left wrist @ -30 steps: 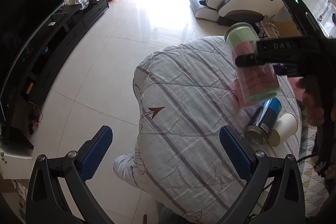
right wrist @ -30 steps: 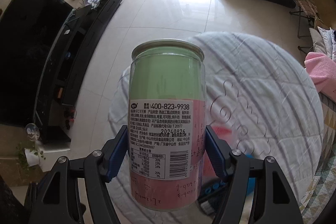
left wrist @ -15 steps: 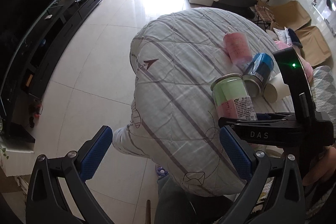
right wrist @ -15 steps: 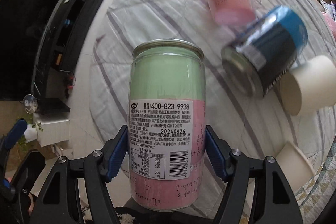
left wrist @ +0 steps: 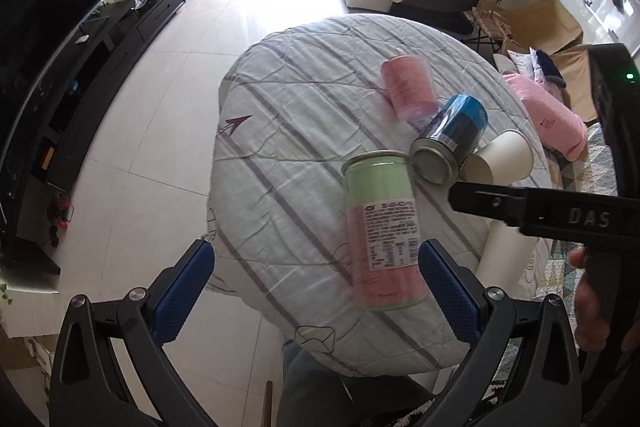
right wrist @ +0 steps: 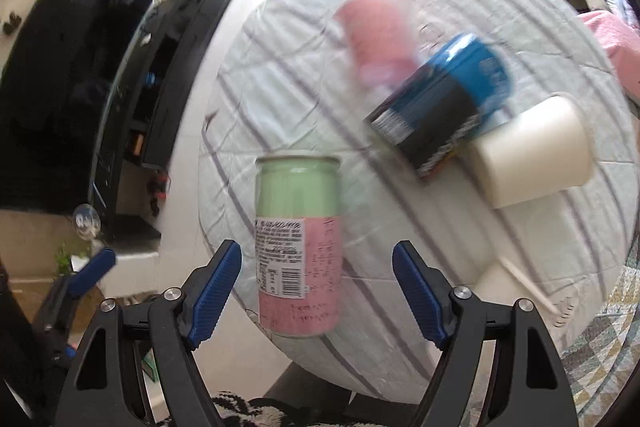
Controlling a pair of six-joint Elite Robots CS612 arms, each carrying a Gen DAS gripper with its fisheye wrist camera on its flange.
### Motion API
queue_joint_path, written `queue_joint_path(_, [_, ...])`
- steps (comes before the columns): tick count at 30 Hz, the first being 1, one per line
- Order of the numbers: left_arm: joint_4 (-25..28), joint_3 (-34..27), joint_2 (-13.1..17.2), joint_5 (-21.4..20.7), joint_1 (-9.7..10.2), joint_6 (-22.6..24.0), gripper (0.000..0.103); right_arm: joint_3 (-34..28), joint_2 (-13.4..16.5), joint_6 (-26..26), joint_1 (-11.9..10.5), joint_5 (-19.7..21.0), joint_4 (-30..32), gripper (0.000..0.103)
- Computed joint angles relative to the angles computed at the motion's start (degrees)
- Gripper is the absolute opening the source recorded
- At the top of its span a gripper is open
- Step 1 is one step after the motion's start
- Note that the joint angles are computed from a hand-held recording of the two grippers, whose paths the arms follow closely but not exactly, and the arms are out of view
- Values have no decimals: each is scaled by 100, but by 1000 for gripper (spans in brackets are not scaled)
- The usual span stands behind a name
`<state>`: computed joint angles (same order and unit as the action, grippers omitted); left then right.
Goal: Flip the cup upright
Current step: 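Close the left tool on the can while the right tool releases it, then rotate the held can with the left tool until its open green top faces up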
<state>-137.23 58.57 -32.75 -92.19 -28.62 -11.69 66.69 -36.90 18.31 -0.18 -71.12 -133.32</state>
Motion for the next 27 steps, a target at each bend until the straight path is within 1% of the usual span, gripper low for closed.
queue_joint_path(1, [30, -83, 52, -61, -24, 0, 103, 134, -108, 25, -71, -54, -118, 79])
queue_joint_path(3, [143, -270, 173, -121, -83, 14, 103, 453, -336, 181, -129, -249, -382, 79])
queue_joint_path(5, [313, -496, 326, -203, -140, 35, 103, 772, -539, 443, -216, -392, -633, 79])
queue_joint_path(7, [546, -731, 485, -251, -195, 29, 103, 1020, -677, 739, -317, -483, -825, 80])
queue_joint_path(11, [796, -1042, 741, -181, -283, -68, 103, 1400, -884, 1010, -532, -592, -903, 80])
queue_joint_path(12, [877, -1112, 794, -152, -293, -116, 103, 1507, -940, 1007, -606, -594, -892, 80])
queue_joint_path(15, [1137, -1288, 929, -80, -328, -245, 103, 1638, -937, 1089, -743, -542, -841, 80])
queue_joint_path(17, [1056, -1257, 939, -33, -337, -331, 98, 1706, -928, 1088, -806, -465, -807, 80])
queue_joint_path(18, [1075, -1267, 946, 26, -349, -312, 90, 1710, -916, 1083, -823, -413, -782, 80])
queue_joint_path(19, [1135, -1297, 962, 175, -372, -287, 81, 1727, -902, 1061, -844, -352, -791, 80])
queue_joint_path(20, [1181, -1326, 984, 317, -393, -272, 77, 1733, -888, 1052, -858, -310, -794, 80])
queue_joint_path(21, [1241, -1362, 1008, 423, -408, -271, 71, 1743, -881, 1036, -869, -303, -797, 80])
queue_joint_path(23, [1237, -1391, 1030, 341, -384, -287, 71, 1720, -850, 1013, -880, -253, -805, 80])
queue_joint_path(25, [1126, -1352, 1009, 173, -349, -349, 71, 1728, -839, 997, -888, -218, -855, 80])
queue_joint_path(27, [1120, -1352, 1006, 112, -328, -353, 71, 1726, -841, 983, -882, -197, -877, 80])
